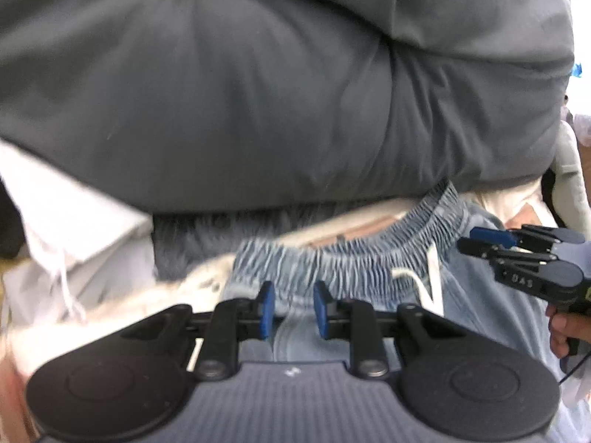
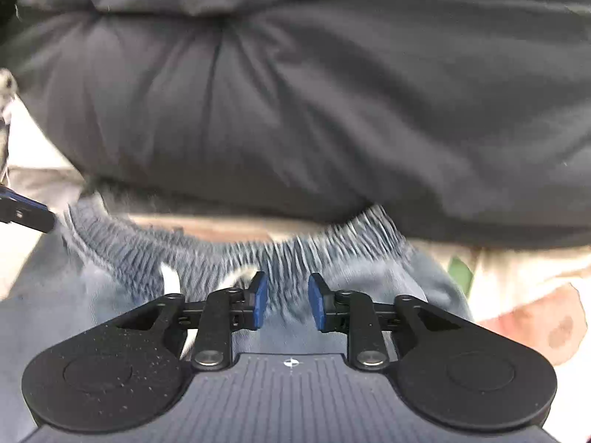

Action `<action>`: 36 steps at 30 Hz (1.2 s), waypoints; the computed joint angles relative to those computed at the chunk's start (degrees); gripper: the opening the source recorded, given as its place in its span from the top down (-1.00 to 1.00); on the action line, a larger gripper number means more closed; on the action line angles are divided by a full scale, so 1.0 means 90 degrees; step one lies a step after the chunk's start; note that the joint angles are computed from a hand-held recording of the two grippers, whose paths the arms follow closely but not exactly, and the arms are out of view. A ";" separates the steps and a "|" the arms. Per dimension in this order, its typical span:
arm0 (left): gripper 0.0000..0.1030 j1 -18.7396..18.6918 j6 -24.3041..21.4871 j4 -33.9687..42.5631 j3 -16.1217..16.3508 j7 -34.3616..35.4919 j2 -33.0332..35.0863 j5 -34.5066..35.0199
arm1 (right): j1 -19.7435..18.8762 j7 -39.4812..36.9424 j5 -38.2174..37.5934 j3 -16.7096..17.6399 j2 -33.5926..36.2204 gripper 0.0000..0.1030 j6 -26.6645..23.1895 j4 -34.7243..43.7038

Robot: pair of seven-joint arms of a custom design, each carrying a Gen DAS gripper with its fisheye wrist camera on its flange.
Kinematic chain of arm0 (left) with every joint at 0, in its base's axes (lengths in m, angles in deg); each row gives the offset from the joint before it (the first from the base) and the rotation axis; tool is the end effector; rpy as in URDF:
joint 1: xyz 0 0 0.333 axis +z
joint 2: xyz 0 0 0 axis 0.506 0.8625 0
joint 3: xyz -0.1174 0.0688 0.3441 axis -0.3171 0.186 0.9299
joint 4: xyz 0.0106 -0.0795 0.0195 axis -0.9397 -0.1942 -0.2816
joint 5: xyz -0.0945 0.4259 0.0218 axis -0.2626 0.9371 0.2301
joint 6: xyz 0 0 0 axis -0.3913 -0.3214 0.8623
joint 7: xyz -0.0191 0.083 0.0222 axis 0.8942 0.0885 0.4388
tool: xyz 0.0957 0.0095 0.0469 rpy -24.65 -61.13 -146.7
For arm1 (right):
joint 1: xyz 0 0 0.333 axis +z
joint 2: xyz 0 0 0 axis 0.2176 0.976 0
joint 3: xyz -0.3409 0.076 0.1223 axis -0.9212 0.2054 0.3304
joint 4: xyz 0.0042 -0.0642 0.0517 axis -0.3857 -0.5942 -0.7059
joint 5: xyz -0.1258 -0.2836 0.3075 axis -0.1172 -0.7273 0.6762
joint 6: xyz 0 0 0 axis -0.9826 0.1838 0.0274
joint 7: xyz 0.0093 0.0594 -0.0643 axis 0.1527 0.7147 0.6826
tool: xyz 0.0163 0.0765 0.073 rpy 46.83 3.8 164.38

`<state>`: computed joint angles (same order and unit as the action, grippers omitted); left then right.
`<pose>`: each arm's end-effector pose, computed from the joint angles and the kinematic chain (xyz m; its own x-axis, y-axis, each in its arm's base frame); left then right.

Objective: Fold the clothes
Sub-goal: 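Grasp the waistband edge again with both tools and straighten it, then open both tools and lift them away from the waistband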

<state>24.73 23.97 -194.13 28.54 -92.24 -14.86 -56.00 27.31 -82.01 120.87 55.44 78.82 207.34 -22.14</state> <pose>0.3577 -0.1949 0.6288 0.8515 -0.4752 0.2215 -0.2870 -0.7761 -0.5615 0.6197 0.2769 0.5477 0.9988 -0.0143 0.0466 0.0214 -0.7306 -0.6825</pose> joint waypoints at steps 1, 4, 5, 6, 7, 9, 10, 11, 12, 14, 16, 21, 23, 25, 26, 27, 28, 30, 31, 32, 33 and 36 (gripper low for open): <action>0.53 -0.0002 0.0060 -0.0039 0.0035 0.0057 0.0038 0.0021 | 0.0034 -0.0025 0.0026 0.0027 0.0026 0.18 0.0117 -0.0026; 0.52 0.0009 0.0241 -0.0150 0.0129 0.0232 0.0158 0.0082 | 0.0094 -0.0040 0.0008 0.0096 0.0221 0.17 0.0197 0.0046; 0.51 0.0018 0.0302 -0.0185 0.0158 0.0292 0.0199 0.0101 | 0.0107 -0.0118 0.0013 0.0126 0.0274 0.16 0.0239 0.0052; 0.51 0.0023 0.0353 -0.0226 0.0179 0.0325 0.0232 0.0100 | 0.0123 -0.0263 0.0032 0.0161 0.0302 0.16 0.0361 0.0016; 0.51 0.0023 0.0400 -0.0277 0.0192 0.0323 0.0249 0.0073 | 0.0141 -0.0264 0.0004 0.0178 0.0351 0.16 0.0407 0.0030; 0.53 0.0014 0.0487 -0.0371 0.0200 0.0355 0.0294 0.0052 | 0.0159 -0.0152 -0.0107 0.0200 0.0478 0.16 0.0373 0.0127; 0.53 0.0008 0.0500 -0.0396 0.0183 0.0397 0.0336 0.0074 | 0.0152 -0.0124 -0.0166 0.0210 0.0538 0.15 0.0320 0.0183; 0.53 0.0004 0.0509 -0.0415 0.0163 0.0431 0.0375 0.0108 | 0.0128 -0.0146 -0.0180 0.0222 0.0601 0.14 0.0262 0.0224; 0.52 0.0003 0.0510 -0.0428 0.0142 0.0456 0.0406 0.0155 | 0.0083 -0.0114 -0.0123 0.0233 0.0678 0.14 0.0160 0.0285; 0.52 -0.0005 0.0518 -0.0455 0.0109 0.0484 0.0459 0.0245 | -0.0004 0.0272 0.0010 0.0230 0.0834 0.13 -0.0086 0.0439; 0.52 -0.0019 0.0547 -0.0487 0.0121 0.0462 0.0452 0.0268 | -0.0057 0.0546 0.0076 0.0245 0.0895 0.13 -0.0190 0.0499; 0.52 -0.0045 0.0500 -0.0468 0.0126 0.0440 0.0466 0.0255 | -0.0026 0.0685 0.0057 0.0287 0.0771 0.13 0.0043 0.0321; 0.54 -0.0032 0.0507 -0.0462 0.0128 0.0325 0.0440 0.0225 | 0.0010 0.0672 -0.0037 0.0293 0.0706 0.13 0.0128 0.0292; 0.54 -0.0009 0.0534 -0.0467 0.0124 0.0157 0.0397 0.0187 | 0.0039 0.0803 -0.0128 0.0270 0.0567 0.12 0.0169 0.0231; 0.53 0.0003 0.0547 -0.0469 0.0122 0.0074 0.0376 0.0169 | 0.0057 0.0954 -0.0217 0.0242 0.0486 0.11 0.0146 0.0208; 0.50 0.0005 0.0545 -0.0450 0.0137 0.0041 0.0367 0.0136 | 0.0058 0.1107 -0.0337 0.0206 0.0425 0.12 0.0008 0.0244; 0.46 -0.0015 0.0538 -0.0404 0.0181 0.0115 0.0374 0.0096 | 0.0037 0.1199 -0.0426 0.0169 0.0356 0.12 -0.0161 0.0286; 0.01 -0.0049 0.0548 -0.0275 0.0242 0.0321 0.0389 0.0057 | -0.0004 0.1251 -0.0575 0.0081 0.0112 0.12 -0.0288 0.0253; -0.05 -0.0058 0.0553 -0.0204 0.0260 0.0416 0.0400 0.0039 | -0.0016 0.1274 -0.0686 0.0031 -0.0007 0.12 -0.0334 0.0245; -0.11 -0.0057 0.0490 -0.0084 0.0253 0.0489 0.0423 0.0012 | -0.0054 0.1322 -0.0720 -0.0028 -0.0128 0.12 -0.0455 0.0274; -0.24 -0.0045 0.0340 0.0099 0.0214 0.0529 0.0466 -0.0019 | -0.0110 0.1427 -0.0651 -0.0094 -0.0221 0.12 -0.0627 0.0341; -0.38 -0.0107 0.0117 0.0579 0.0220 0.0789 0.0560 -0.0111 | -0.0237 0.1836 -0.0675 -0.0285 -0.0439 0.05 -0.1037 0.0610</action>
<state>23.77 25.02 -188.92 30.51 -85.14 -9.82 -57.00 25.17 -65.49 114.79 52.88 74.87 198.01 -16.65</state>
